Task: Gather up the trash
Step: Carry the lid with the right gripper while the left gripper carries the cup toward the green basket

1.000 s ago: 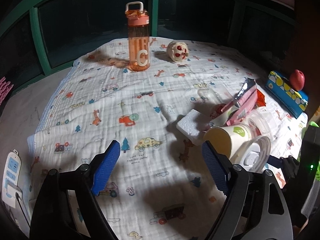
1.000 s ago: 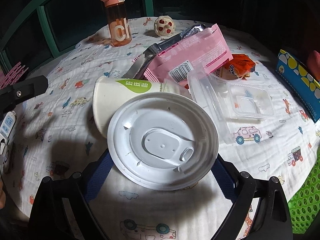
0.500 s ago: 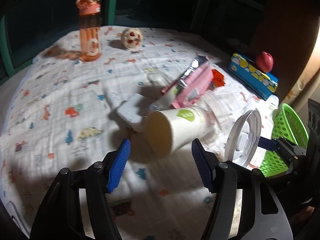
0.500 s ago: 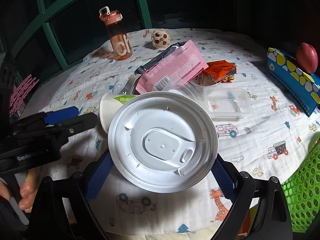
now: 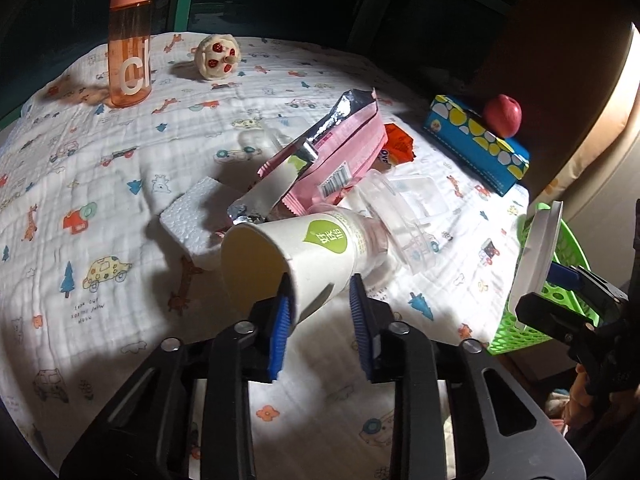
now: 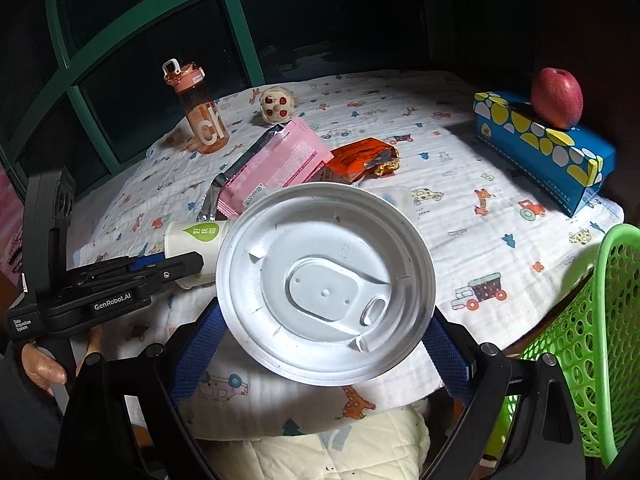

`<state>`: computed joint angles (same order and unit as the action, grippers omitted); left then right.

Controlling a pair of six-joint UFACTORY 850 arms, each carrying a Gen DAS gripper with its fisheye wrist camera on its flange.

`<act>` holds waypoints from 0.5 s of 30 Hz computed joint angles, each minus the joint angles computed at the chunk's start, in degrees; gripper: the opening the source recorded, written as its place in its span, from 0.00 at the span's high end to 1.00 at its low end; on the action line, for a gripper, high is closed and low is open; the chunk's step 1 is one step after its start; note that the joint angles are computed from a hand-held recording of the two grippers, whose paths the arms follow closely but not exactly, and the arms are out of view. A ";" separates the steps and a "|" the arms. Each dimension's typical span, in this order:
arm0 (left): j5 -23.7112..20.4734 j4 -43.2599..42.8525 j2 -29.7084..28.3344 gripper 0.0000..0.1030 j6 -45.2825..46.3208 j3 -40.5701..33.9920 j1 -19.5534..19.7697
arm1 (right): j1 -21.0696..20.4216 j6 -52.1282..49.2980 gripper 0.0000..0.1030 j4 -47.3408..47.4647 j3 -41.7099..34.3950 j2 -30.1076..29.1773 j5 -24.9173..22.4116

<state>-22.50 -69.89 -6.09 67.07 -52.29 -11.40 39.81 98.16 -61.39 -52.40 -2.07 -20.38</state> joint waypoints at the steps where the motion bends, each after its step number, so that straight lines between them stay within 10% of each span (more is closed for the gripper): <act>1: -0.47 -0.85 0.25 0.81 0.75 0.19 0.07 | -0.08 0.13 0.12 -0.02 0.34 0.40 0.01; 15: 2.42 5.24 7.08 0.98 -2.81 2.53 0.07 | -0.65 4.31 0.12 -3.31 3.40 4.29 0.36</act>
<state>-20.08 -64.65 0.99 64.26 -49.76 -11.33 39.16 102.48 -64.69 -49.00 2.22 -20.01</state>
